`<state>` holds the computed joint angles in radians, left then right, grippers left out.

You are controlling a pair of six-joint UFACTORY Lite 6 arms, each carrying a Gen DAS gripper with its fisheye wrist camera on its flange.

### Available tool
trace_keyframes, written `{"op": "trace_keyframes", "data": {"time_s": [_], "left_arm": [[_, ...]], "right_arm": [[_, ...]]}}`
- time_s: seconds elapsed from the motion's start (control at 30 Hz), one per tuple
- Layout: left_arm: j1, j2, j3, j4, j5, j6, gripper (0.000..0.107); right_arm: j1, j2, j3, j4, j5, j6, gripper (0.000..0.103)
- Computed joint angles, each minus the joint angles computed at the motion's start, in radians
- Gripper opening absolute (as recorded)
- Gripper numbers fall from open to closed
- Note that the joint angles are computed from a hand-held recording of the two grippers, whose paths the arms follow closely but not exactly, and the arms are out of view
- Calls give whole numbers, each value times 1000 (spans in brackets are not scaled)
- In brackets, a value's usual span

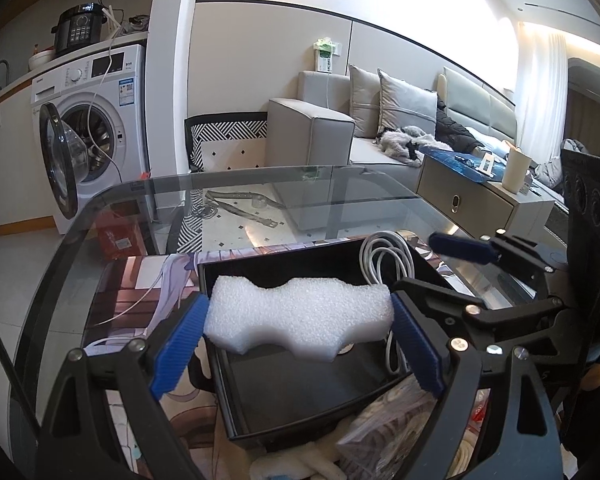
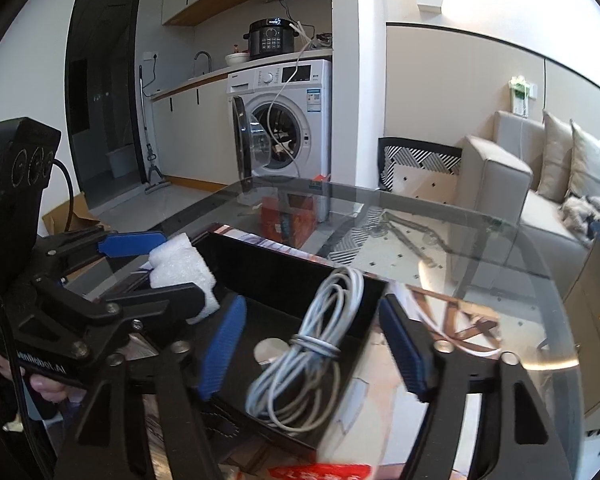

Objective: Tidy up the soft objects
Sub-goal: 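Open the left gripper dropping foam into the box while the right gripper releases the cable, then grasp the red-and-white balloon glue packet with the right gripper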

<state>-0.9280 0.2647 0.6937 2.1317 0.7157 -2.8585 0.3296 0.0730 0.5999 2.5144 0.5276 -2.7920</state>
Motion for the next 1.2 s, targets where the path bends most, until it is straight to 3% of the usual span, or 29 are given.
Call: {"op": "trace_keyframes", "data": {"time_s": [0.13, 0.23, 0.43, 0.83, 1.2], "left_arm": [[0, -21, -19, -16, -5, 1, 103], [2, -42, -35, -13, -17, -5, 103], [-32, -81, -70, -49, 2, 1, 103], [-157, -169, -157, -193, 68, 41, 103], [-259, -182, -219, -253, 113, 4, 103]], "right_arm": [[-28, -65, -47, -9, -14, 4, 95], [-55, -133, -96, -40, -22, 34, 102], [-113, -286, -220, -93, -15, 87, 102], [-269, -541, -392, -423, -28, 437, 102], [-322, -564, -465, -495, -67, 477, 102]]}}
